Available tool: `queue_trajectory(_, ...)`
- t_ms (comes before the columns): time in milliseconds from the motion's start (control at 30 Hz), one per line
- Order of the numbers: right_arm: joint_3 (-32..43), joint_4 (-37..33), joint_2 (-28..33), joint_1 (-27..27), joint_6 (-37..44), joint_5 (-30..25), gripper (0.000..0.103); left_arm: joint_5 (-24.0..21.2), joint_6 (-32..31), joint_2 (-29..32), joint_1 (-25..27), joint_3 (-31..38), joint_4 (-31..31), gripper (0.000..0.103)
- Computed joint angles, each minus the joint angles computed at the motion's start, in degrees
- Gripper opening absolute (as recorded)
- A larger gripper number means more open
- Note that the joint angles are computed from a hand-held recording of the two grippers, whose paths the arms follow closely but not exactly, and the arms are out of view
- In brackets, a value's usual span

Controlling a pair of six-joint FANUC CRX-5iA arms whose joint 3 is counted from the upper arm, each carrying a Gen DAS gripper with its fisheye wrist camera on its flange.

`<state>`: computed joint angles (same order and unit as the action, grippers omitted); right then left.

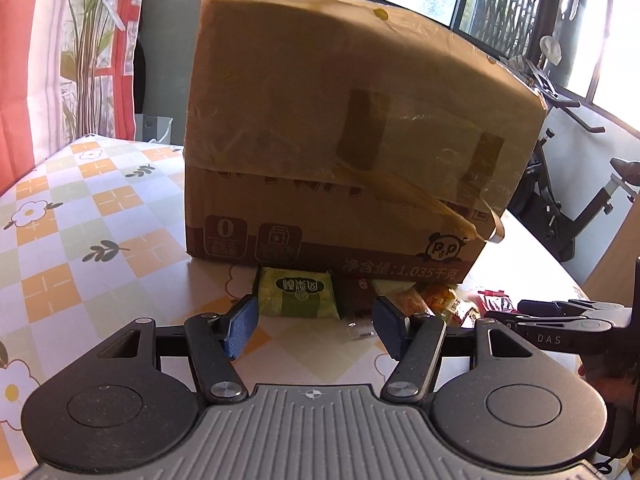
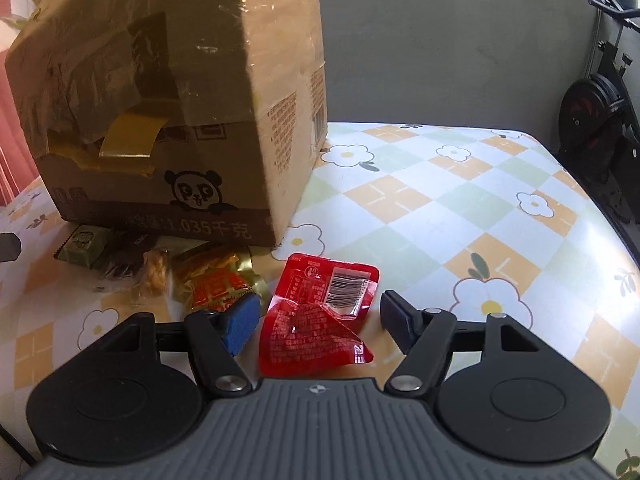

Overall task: Organize snacks
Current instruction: 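Move both tools back to the table and grasp the red packet with the right gripper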

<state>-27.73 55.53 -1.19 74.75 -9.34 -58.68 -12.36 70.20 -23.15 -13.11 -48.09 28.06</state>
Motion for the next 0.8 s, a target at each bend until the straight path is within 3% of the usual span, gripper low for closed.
queue_trajectory(67,-1.2,1.8,-0.2,0.6,-0.9,-0.3,0.057,0.3,-1.4,0.4,-0.4,-0.4,1.5,0.066)
queue_trajectory(167,-2.7,3.4,-1.2,0.9,-2.9,0.8,0.054,1.0,-4.6,0.9,-1.6,-1.3,4.5,0.064)
queue_trajectory(333,-3.2,5.4,-1.0,0.9,-2.2,1.8,0.054,0.1,-6.1,2.5,-2.7,-0.9,4.6,0.059)
queue_trajectory(600,-6.1,9.7,-2.9,0.1,-7.9,3.7,0.054,-1.6,-1.5,4.6,-2.7,1.3,-0.4,0.057)
queue_trajectory(700,-6.1,10.3,-2.7,-0.1,-7.2,4.3,0.054,-1.7,-2.1,6.2,-3.2,2.2,0.5,0.055)
queue_trajectory(800,-6.4,11.1,-2.7,-0.1,-7.2,4.7,0.054,-1.6,-6.6,7.8,-4.4,2.7,5.3,0.044)
